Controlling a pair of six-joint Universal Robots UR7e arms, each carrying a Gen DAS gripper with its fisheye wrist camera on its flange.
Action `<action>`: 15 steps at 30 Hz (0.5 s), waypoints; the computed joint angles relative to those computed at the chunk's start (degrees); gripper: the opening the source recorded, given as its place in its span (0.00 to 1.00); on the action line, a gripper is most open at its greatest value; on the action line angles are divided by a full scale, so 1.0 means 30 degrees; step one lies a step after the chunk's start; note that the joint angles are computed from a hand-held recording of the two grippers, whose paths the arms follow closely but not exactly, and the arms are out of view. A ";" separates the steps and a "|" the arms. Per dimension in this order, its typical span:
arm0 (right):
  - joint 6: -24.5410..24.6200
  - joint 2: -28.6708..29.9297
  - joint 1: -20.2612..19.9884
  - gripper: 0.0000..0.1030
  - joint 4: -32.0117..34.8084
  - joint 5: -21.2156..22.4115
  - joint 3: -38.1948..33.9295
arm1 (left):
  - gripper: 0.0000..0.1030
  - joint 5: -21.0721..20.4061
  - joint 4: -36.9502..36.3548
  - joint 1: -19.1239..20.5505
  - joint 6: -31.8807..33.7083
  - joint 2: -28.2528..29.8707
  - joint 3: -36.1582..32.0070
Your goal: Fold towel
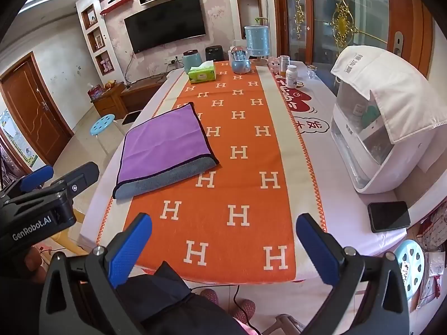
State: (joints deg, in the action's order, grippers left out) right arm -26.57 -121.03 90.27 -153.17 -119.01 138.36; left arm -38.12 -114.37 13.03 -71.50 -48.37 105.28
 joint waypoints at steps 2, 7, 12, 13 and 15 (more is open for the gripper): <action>-0.0021 0.0012 0.0021 1.00 -0.0038 -0.0045 0.0007 | 0.99 0.0008 -0.0254 -0.0001 0.0156 0.0001 0.0053; -0.0010 -0.0042 0.0012 1.00 0.0058 0.0025 0.0000 | 0.99 0.0168 -0.0059 0.0112 0.0322 0.0163 -0.0405; 0.0036 -0.0008 0.0017 1.00 0.0123 -0.0044 -0.0032 | 0.99 0.0269 -0.0269 0.0019 0.0311 -0.0040 -0.0072; 0.0033 -0.0024 0.0006 1.00 0.0154 -0.0026 -0.0038 | 0.99 0.0311 -0.0292 -0.0021 0.0300 -0.0120 0.0026; 0.0040 -0.0047 0.0002 1.00 0.0228 -0.0039 -0.0049 | 0.99 0.0332 -0.0240 -0.0018 0.0261 -0.0127 0.0025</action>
State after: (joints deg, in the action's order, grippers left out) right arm -26.45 -121.18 90.27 -152.49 -119.13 138.21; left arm -37.13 -115.09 12.97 -70.72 -48.75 105.35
